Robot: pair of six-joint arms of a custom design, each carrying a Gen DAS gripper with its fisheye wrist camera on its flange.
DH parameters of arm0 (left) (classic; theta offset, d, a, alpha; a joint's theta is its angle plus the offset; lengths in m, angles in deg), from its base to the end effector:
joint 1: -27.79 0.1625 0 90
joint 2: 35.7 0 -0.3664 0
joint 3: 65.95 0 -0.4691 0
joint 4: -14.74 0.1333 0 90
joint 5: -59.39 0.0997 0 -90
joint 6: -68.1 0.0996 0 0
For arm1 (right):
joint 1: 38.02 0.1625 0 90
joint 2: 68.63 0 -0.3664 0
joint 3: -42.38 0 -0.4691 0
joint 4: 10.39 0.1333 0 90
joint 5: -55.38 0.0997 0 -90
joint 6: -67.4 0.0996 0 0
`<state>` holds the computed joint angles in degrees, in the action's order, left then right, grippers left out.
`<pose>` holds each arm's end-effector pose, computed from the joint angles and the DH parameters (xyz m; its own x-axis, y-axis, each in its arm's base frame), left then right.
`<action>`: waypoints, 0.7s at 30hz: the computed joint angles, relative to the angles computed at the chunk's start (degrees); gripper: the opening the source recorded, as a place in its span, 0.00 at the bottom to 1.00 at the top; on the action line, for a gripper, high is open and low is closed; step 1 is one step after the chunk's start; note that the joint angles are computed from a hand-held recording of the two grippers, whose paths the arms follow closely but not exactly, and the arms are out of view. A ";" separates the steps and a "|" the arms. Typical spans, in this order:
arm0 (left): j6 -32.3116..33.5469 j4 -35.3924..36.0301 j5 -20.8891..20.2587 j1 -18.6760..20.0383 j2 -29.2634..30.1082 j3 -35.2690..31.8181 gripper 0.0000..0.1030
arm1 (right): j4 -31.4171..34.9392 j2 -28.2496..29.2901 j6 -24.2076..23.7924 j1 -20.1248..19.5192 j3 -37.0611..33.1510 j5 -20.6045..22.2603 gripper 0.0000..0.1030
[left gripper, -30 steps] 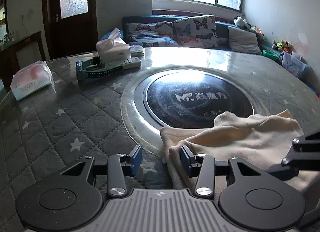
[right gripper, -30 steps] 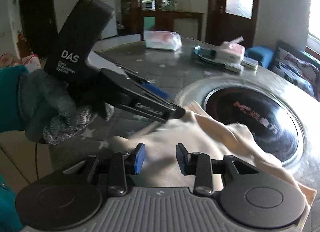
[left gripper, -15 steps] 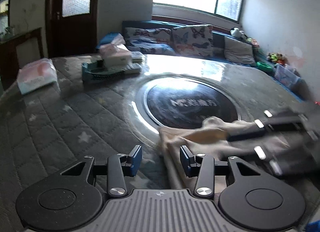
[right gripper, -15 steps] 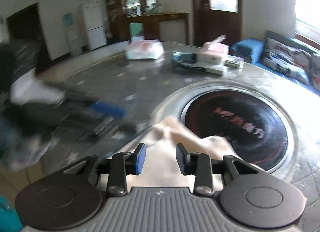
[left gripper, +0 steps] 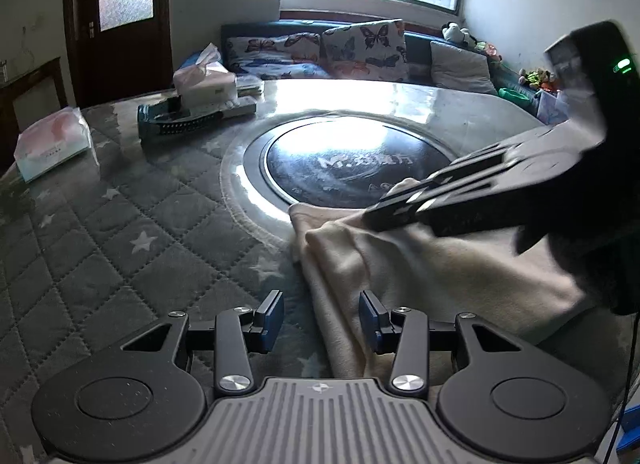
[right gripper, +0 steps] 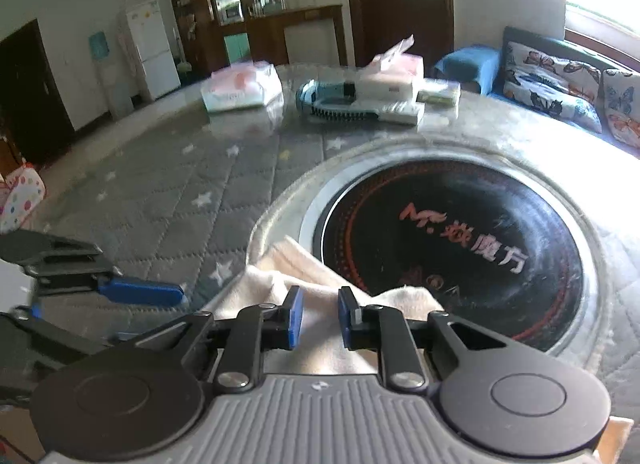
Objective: Fold clothes
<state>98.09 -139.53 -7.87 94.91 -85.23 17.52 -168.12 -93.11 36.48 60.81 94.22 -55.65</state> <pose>-0.1370 -0.7665 0.1504 -0.6339 0.5523 -0.5414 0.7533 0.5994 -0.2706 0.2324 -0.8608 0.0925 -0.7618 -0.3127 0.5674 -0.5926 0.6903 -0.4152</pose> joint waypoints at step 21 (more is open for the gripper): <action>5.18 -1.04 -5.78 -2.75 -1.16 3.78 0.46 | -10.98 -26.70 -0.06 0.15 37.54 -8.82 0.22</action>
<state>103.27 -140.57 -13.65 92.16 -86.40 21.29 -179.10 -119.82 36.42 60.96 131.76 -64.46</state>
